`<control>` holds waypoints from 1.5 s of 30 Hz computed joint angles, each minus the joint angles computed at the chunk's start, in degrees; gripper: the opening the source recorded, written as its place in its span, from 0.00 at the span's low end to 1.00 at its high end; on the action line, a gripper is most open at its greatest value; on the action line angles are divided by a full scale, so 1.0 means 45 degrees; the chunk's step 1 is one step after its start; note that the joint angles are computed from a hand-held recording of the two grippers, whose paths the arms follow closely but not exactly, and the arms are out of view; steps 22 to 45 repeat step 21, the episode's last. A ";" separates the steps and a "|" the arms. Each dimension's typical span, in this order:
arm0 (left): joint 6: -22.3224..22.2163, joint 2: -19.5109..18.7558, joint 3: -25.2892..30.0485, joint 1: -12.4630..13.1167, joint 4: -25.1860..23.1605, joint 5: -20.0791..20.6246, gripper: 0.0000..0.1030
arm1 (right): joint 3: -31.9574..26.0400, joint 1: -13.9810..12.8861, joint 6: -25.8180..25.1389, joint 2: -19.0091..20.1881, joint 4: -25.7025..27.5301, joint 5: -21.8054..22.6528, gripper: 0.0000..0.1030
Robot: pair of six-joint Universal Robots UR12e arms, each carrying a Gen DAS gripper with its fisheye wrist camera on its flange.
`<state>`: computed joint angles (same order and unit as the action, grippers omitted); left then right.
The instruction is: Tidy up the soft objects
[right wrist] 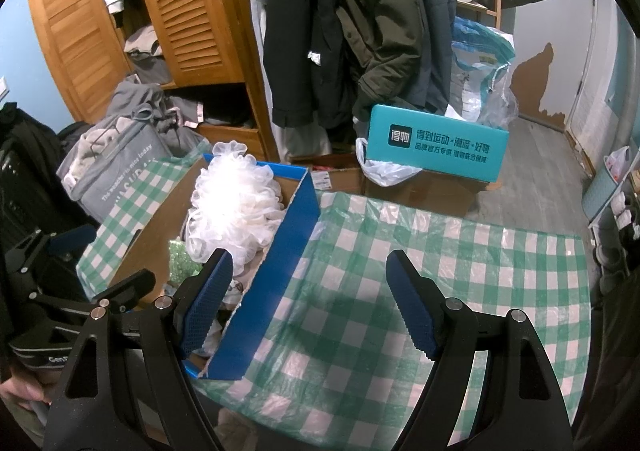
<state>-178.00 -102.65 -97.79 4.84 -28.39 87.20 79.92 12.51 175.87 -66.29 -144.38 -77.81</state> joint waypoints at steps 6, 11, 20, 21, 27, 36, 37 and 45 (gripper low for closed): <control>-0.0001 -0.0002 0.0010 0.0008 -0.0021 -0.0001 0.99 | 0.0007 0.0002 0.0017 -0.0003 -0.0017 -0.0012 0.76; -0.0069 -0.0005 0.0005 -0.0022 -0.0041 -0.0024 0.99 | -0.0001 0.0002 -0.0010 0.0004 -0.0011 -0.0018 0.76; -0.0051 -0.0006 -0.0008 -0.0035 -0.0033 -0.0022 0.99 | 0.0002 0.0003 0.0002 -0.0002 -0.0008 -0.0013 0.76; -0.0050 -0.0006 0.0001 -0.0033 -0.0051 -0.0007 0.99 | -0.0002 0.0006 0.0009 -0.0006 -0.0004 -0.0025 0.76; -0.0050 -0.0006 0.0001 -0.0033 -0.0051 -0.0007 0.99 | -0.0002 0.0006 0.0009 -0.0006 -0.0004 -0.0025 0.76; -0.0050 -0.0006 0.0001 -0.0033 -0.0051 -0.0007 0.99 | -0.0002 0.0006 0.0009 -0.0006 -0.0004 -0.0025 0.76; -0.0050 -0.0006 0.0001 -0.0033 -0.0051 -0.0007 0.99 | -0.0002 0.0006 0.0009 -0.0006 -0.0004 -0.0025 0.76; -0.0050 -0.0006 0.0001 -0.0033 -0.0051 -0.0007 0.99 | -0.0002 0.0006 0.0009 -0.0006 -0.0004 -0.0025 0.76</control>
